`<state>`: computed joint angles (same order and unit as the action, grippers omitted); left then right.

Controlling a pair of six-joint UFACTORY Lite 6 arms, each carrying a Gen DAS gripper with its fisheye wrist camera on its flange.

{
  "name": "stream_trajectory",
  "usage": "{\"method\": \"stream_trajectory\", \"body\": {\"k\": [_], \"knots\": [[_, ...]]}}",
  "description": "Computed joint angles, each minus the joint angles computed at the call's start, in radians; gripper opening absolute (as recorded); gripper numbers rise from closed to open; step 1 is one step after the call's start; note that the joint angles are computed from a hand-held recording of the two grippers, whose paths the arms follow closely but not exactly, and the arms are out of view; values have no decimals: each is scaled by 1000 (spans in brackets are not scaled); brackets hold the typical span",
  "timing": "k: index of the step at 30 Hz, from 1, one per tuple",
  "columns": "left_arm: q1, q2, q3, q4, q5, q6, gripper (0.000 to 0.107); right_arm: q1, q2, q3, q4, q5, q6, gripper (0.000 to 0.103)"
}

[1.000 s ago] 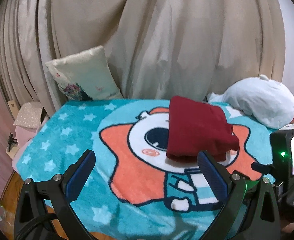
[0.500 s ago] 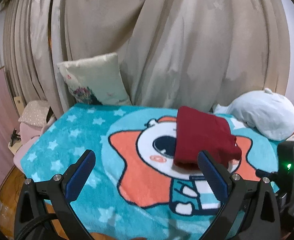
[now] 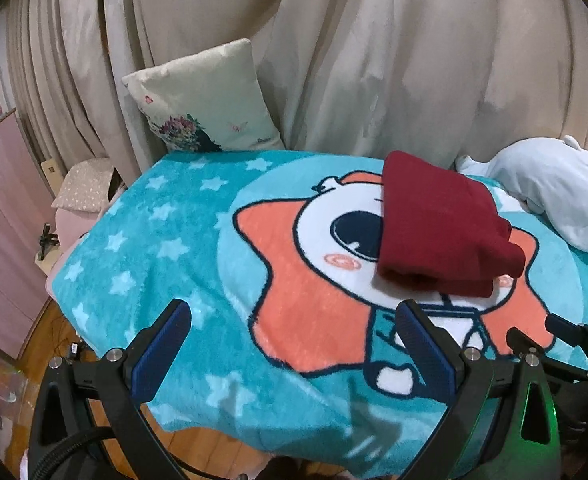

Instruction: Fold small clothes

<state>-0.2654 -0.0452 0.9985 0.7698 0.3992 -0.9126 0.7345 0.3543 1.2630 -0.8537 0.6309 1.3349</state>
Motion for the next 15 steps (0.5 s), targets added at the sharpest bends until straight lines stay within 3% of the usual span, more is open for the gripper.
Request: {"method": "stream_trajectory", "body": {"k": [15], "knots": [[2, 57, 31, -120, 11, 118, 102, -5, 32, 28, 25, -9, -37, 58]]}}
